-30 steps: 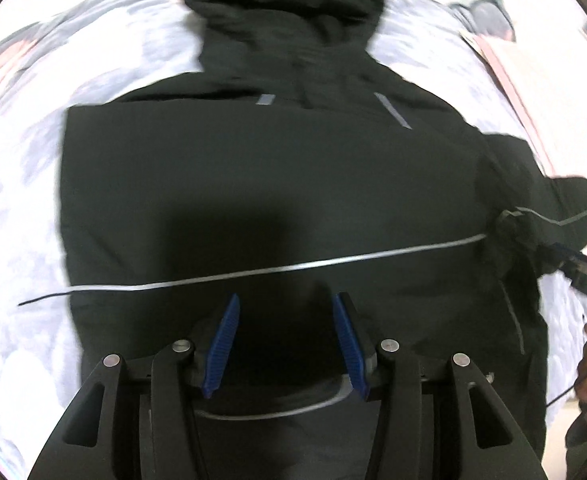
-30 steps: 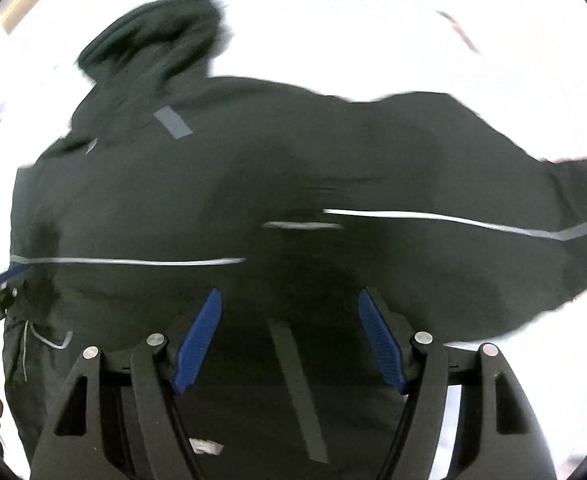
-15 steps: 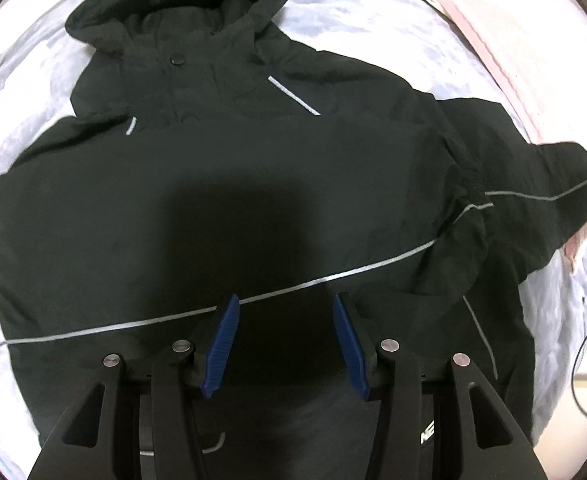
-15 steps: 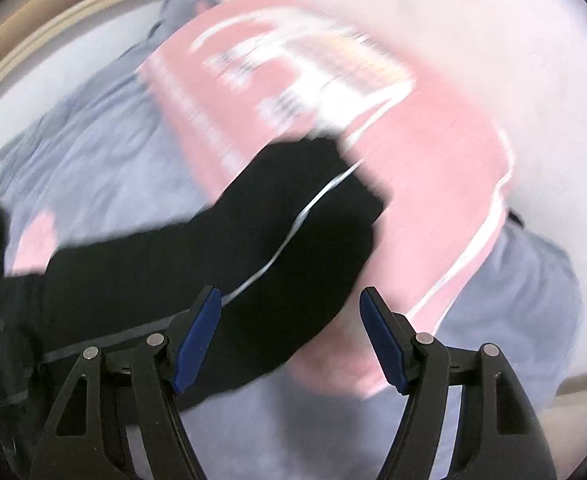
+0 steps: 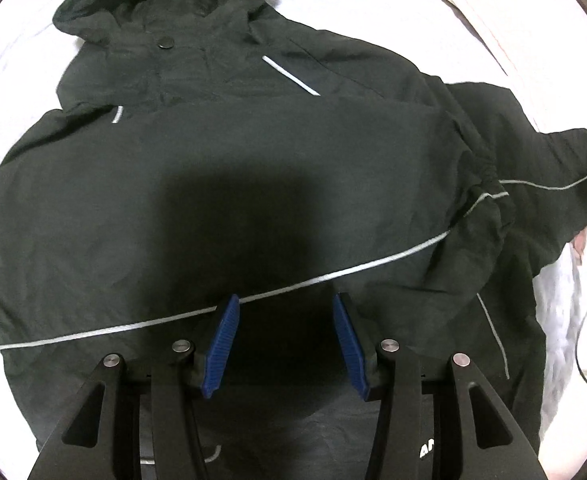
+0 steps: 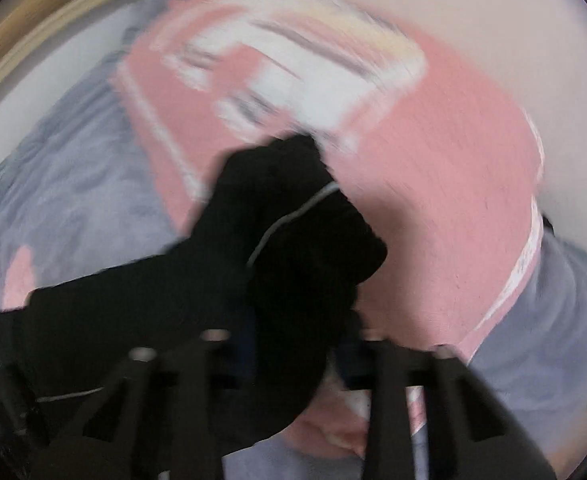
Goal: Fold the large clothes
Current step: 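Grasp the other black sleeve cuff with the right gripper, then fold the held sleeve across the jacket body with the right gripper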
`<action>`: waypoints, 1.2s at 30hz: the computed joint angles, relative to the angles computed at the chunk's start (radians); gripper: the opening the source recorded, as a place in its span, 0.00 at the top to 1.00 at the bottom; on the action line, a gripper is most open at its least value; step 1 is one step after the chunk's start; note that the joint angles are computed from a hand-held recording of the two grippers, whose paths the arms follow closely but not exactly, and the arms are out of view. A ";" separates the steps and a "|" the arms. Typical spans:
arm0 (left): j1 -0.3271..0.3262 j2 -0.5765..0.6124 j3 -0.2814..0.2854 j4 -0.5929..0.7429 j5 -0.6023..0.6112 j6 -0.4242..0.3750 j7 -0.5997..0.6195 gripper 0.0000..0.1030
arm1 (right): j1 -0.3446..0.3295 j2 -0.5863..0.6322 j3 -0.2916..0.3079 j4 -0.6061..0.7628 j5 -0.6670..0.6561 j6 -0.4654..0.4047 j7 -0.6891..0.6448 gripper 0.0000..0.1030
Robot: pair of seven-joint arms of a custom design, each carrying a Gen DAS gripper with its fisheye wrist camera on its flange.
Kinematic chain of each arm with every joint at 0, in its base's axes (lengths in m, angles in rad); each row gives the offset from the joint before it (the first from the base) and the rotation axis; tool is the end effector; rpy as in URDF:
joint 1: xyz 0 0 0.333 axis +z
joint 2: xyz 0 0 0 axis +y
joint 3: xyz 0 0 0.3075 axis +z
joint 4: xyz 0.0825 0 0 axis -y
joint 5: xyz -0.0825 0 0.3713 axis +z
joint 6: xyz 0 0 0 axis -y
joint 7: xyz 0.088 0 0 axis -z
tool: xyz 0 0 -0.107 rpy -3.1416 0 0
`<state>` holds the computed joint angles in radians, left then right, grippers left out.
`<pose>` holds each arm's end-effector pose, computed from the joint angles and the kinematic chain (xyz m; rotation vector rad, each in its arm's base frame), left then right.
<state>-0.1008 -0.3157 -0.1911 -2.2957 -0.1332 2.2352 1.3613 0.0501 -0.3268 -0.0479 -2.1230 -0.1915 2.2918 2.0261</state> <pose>0.4472 -0.1440 0.4948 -2.1356 2.1606 -0.3731 0.4883 -0.0060 0.5960 -1.5610 2.2658 -0.5545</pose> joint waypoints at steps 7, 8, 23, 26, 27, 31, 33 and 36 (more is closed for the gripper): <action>0.034 -0.011 0.022 -0.041 -0.001 0.016 -0.086 0.52 | -0.038 0.013 0.004 0.044 -0.087 -0.068 0.104 0.85; 0.028 -0.003 0.038 -0.044 -0.032 0.021 -0.051 0.52 | -0.040 0.034 -0.003 0.047 -0.076 -0.083 0.103 0.85; 0.128 -0.304 0.085 -0.211 -0.030 -0.032 -0.009 0.52 | 0.112 0.000 0.105 0.093 0.006 -0.076 0.027 0.87; 0.171 -0.401 0.099 -0.254 -0.025 -0.050 -0.014 0.52 | 0.200 0.042 0.172 0.163 0.008 -0.090 0.038 0.87; 0.186 -0.437 0.106 -0.271 -0.024 -0.059 -0.013 0.52 | 0.227 0.062 0.182 0.184 0.022 -0.087 0.042 0.87; 0.264 -0.587 0.154 -0.329 -0.003 -0.122 0.018 0.52 | 0.354 0.191 0.233 0.323 0.111 -0.072 0.027 0.87; 0.300 -0.639 0.165 -0.348 -0.002 -0.146 0.019 0.52 | 0.418 0.295 0.270 0.436 0.107 -0.079 0.014 0.87; 0.345 -0.702 0.178 -0.383 -0.010 -0.164 0.013 0.52 | 0.506 0.439 0.304 0.596 0.070 -0.112 -0.005 0.87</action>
<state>0.2440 -1.0180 -0.0132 -2.6783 -0.1436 2.0716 1.3744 0.5556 0.1125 0.2556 -1.5266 -0.1211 2.1801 2.0209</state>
